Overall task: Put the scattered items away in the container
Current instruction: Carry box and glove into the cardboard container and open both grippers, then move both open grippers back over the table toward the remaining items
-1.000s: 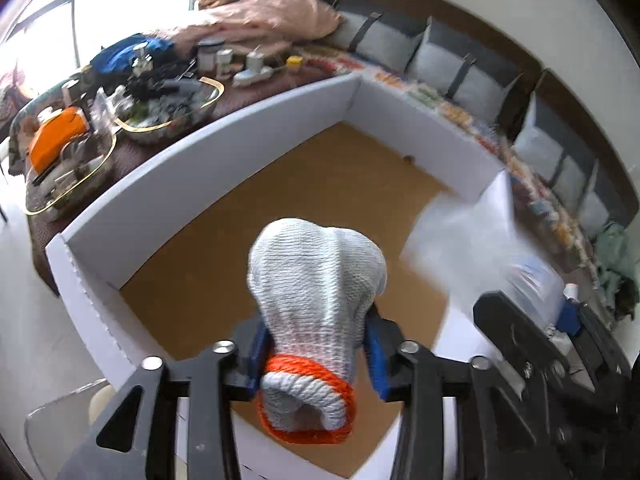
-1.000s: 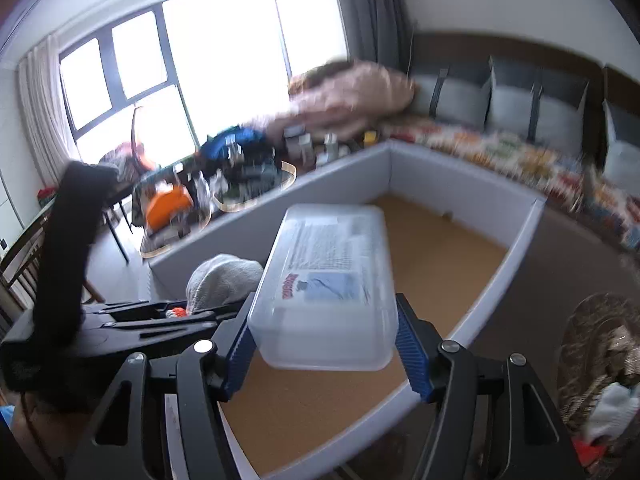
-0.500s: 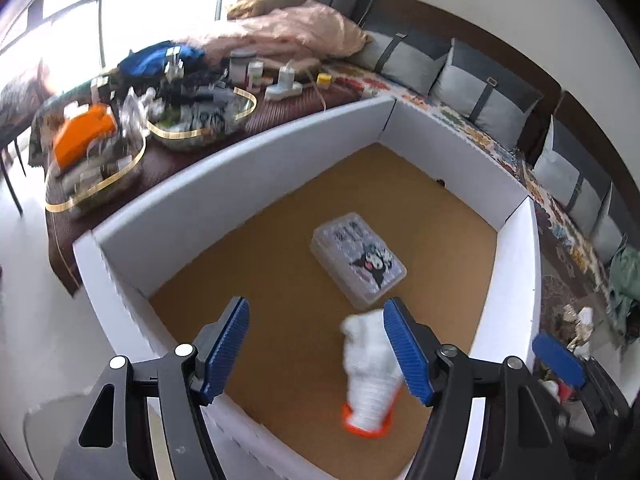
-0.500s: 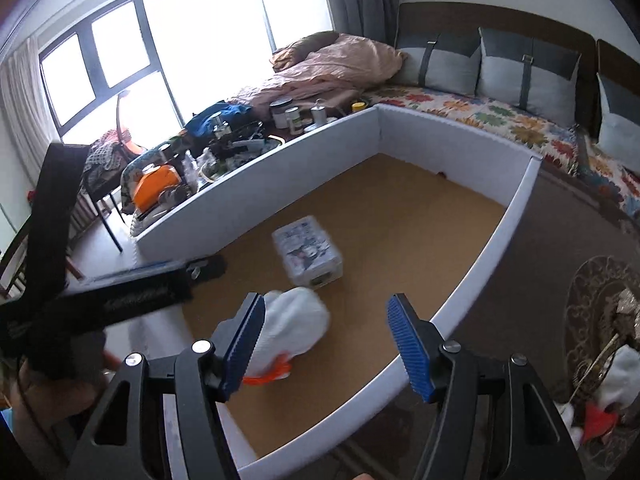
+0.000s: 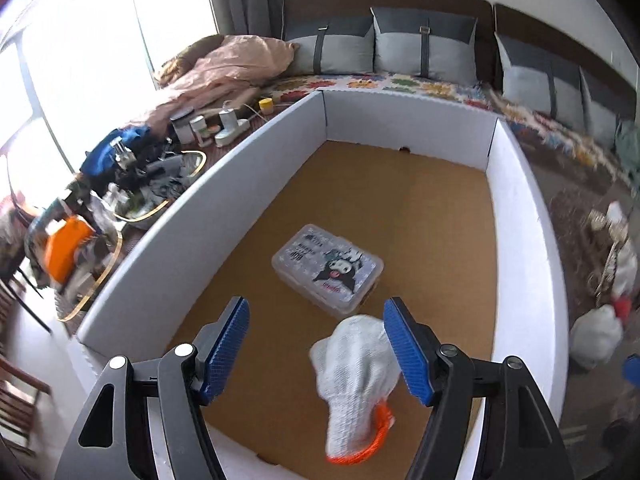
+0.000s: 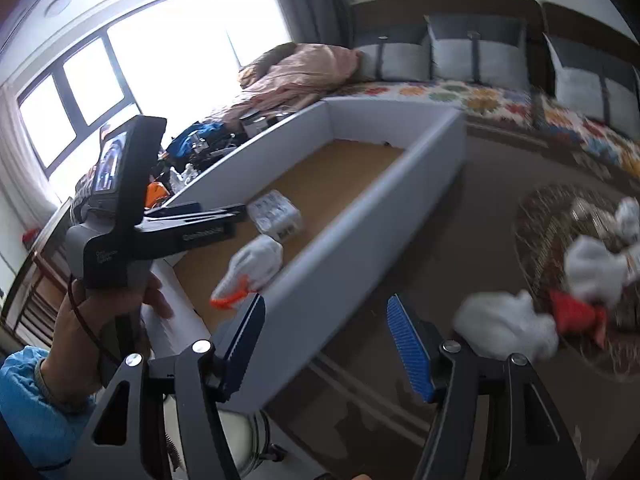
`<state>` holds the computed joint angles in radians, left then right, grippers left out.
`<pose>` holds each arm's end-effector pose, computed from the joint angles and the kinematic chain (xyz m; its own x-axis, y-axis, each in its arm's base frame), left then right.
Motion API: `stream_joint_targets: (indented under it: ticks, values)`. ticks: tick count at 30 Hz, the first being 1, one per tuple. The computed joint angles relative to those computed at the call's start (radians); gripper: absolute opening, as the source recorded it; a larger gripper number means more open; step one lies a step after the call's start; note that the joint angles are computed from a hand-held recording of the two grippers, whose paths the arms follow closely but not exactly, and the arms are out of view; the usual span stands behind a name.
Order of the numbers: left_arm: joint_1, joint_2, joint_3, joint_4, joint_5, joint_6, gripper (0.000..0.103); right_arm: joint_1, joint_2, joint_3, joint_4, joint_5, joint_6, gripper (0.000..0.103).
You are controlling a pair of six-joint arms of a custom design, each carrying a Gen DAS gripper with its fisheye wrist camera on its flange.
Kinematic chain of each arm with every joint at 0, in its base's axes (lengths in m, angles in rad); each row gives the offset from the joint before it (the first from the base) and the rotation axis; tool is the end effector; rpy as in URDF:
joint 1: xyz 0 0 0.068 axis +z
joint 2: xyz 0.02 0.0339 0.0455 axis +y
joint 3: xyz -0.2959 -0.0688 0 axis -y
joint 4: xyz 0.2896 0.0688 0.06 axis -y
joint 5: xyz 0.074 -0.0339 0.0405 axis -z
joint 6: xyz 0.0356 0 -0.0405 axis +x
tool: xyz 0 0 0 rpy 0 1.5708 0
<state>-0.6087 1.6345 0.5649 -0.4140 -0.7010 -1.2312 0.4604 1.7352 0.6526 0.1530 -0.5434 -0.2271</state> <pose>0.2095 -0.1181 0.0828 -0.6408 -0.4317 -0.6348 -0.6404 0.7566 0.1319 0.2783 0.1586 0.0941 -0.5515 -0.4886 -0.6761 -0.8021 0.5331 0.2690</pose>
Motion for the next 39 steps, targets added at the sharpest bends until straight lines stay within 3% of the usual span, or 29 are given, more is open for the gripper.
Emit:
stream_joint_targets:
  ticks: [7, 13, 15, 16, 20, 23, 26, 31, 39]
  values:
    - [-0.068, -0.017, -0.014, -0.04, 0.067, -0.146, 0.069, -0.188, -0.012, -0.028, -0.057, -0.068, -0.095, 0.065]
    - [-0.172, -0.001, 0.08, -0.229, -0.019, -0.323, 0.07, -0.363, 0.024, -0.029, -0.077, -0.1, -0.175, 0.065]
    - [-0.226, 0.007, 0.148, -0.355, -0.074, -0.416, 0.08, -0.43, 0.045, -0.025, -0.075, -0.105, -0.201, 0.065]
    - [-0.252, 0.016, 0.185, -0.402, -0.096, -0.445, 0.099, -0.463, 0.056, -0.023, -0.07, -0.107, -0.213, 0.065]
    - [-0.351, 0.085, 0.375, -0.575, -0.181, -0.514, 0.103, -0.585, 0.112, 0.005, -0.071, -0.114, -0.247, 0.065]
    - [-0.393, 0.159, 0.535, -0.658, -0.225, -0.496, 0.103, -0.678, 0.162, 0.042, -0.083, -0.119, -0.269, 0.065]
    - [-0.419, 0.238, 0.687, -0.665, -0.241, -0.421, 0.103, -0.758, 0.194, 0.066, -0.085, -0.126, -0.289, 0.065]
    - [-0.446, 0.384, 0.892, -0.583, -0.237, -0.253, 0.103, -0.865, 0.232, 0.107, -0.08, -0.139, -0.303, 0.065]
    - [-0.451, 0.59, 1.086, -0.396, -0.112, -0.075, 0.103, -0.963, 0.259, 0.119, 0.024, -0.109, -0.285, 0.065]
